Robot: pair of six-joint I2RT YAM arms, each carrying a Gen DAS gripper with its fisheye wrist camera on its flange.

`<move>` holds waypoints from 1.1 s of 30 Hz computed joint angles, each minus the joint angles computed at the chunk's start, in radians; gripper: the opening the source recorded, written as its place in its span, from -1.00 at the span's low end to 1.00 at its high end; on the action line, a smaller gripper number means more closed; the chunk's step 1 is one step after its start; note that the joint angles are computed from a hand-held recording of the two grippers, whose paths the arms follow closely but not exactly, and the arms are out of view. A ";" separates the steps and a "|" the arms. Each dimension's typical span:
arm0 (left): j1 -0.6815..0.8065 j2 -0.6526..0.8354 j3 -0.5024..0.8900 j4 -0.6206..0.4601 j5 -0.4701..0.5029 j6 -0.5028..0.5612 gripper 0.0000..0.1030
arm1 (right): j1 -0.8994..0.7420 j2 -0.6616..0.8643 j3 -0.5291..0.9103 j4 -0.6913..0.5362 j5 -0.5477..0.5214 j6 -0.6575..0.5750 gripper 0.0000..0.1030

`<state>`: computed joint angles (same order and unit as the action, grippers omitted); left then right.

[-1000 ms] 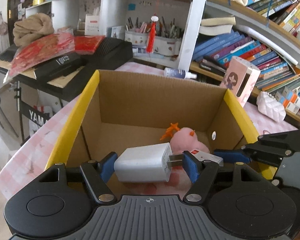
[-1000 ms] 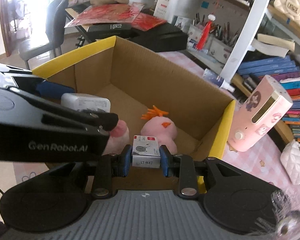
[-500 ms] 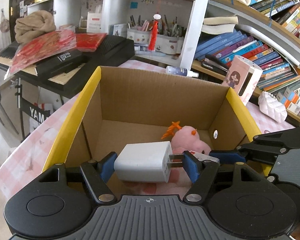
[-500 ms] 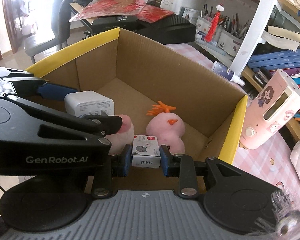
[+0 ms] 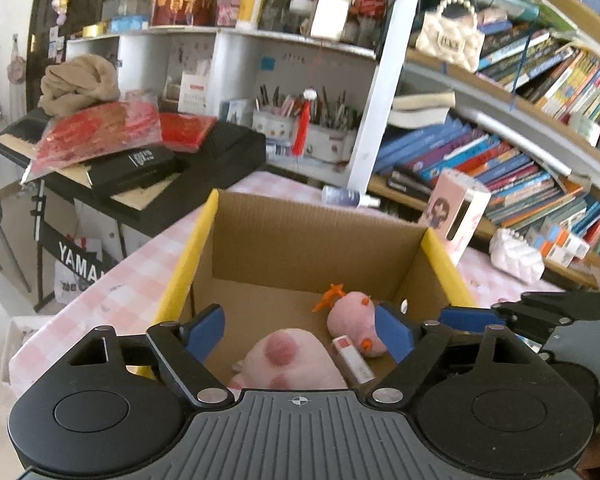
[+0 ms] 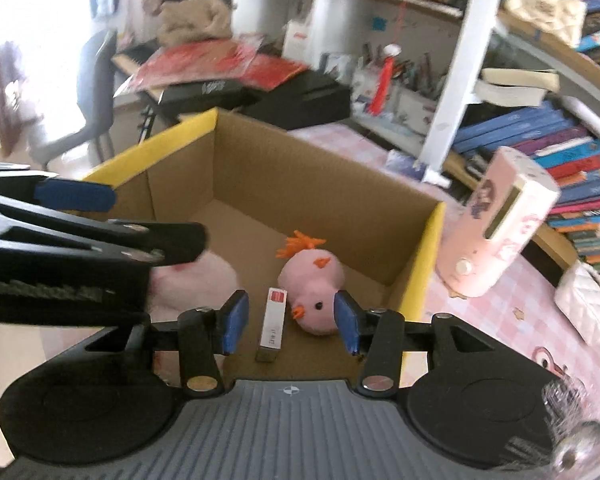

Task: Organize objects
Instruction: 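Lower both held items into the yellow box and open both tools, then withdraw both tools from the box back toward the gold tape and toy car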

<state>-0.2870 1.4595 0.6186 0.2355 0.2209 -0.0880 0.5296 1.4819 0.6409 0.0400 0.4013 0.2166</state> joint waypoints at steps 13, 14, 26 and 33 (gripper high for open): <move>0.080 -0.224 -0.155 -0.028 0.050 0.024 0.79 | 0.229 -0.173 -0.059 -0.210 0.344 0.373 0.13; 0.084 -0.244 -0.168 -0.036 0.048 0.030 0.80 | 0.257 -0.169 -0.049 -0.254 0.376 0.436 0.16; 0.223 -0.548 -0.313 -0.232 0.079 0.134 0.87 | 0.570 -0.025 0.075 -0.674 0.537 1.017 0.46; 0.286 -0.716 -0.361 -0.395 0.090 0.225 0.89 | 0.717 0.107 0.168 -0.887 0.510 1.302 0.69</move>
